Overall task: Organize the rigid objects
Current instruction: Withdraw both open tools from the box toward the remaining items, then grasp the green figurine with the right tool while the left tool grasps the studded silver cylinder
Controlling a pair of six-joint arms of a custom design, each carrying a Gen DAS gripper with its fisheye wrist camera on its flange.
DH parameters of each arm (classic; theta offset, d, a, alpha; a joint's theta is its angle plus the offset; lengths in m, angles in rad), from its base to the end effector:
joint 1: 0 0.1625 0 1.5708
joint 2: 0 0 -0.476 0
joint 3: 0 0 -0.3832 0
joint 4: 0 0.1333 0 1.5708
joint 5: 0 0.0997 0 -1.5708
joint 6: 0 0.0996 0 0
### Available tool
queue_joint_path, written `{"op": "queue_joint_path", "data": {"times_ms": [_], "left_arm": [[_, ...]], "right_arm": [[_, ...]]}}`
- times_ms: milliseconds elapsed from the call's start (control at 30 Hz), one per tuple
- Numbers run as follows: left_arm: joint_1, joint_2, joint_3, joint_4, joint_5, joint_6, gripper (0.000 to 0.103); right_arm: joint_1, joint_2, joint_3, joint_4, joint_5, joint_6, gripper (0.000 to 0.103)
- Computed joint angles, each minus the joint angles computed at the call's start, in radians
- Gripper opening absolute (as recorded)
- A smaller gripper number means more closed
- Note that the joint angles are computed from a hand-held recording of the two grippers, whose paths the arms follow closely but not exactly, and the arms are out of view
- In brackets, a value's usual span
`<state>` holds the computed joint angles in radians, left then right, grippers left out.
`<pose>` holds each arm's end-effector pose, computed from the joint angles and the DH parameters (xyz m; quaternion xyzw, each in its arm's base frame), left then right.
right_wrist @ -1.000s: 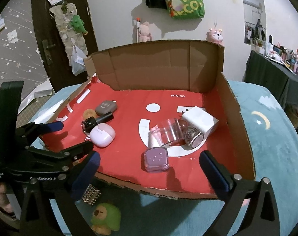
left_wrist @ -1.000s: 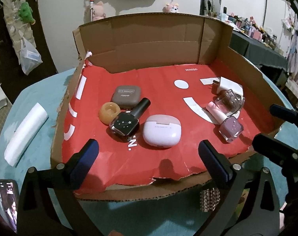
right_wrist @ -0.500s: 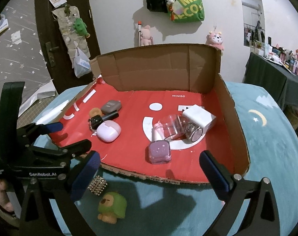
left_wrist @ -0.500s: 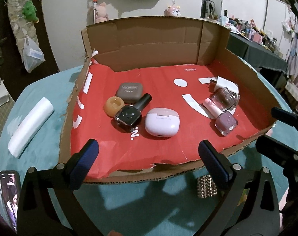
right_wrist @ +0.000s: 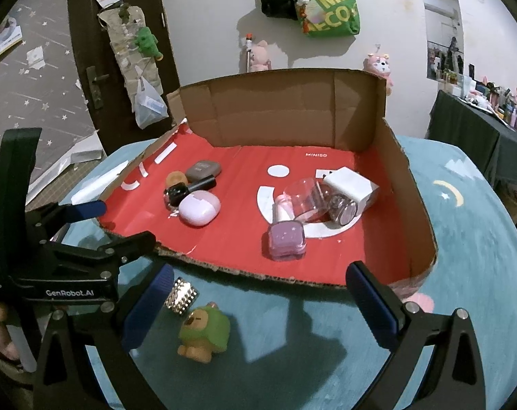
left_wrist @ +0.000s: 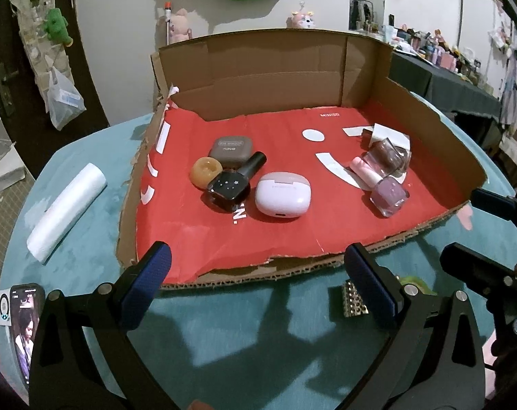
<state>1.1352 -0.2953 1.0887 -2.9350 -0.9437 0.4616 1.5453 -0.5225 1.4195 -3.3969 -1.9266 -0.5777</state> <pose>-0.1855 -0.8530 0.0139 0.3176 0.8601 -0.2639 0.2994 0.0785 -0.7883 0.1246 0.1636 -0.8682 0.3741 0.2821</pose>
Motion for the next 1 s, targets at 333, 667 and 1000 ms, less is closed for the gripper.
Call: {"op": "queue_joint_path", "data": {"times_ms": [333,667,1000], "left_arm": [[0.005,-0.026,0.047,-0.009,0.000,-0.035,0.103],[0.006,-0.047,0.101,-0.055,-0.006,-0.028,0.103],[0.011,-0.058,0.132,-0.057,-0.014,-0.029,0.103]], "right_arm": [[-0.001,-0.002,0.036,-0.019,-0.002,-0.005,0.103],[-0.002,0.005,0.054,-0.027,-0.015,-0.011,0.103],[-0.004,0.023,0.049,-0.015,-0.047,-0.018,0.103]]}}
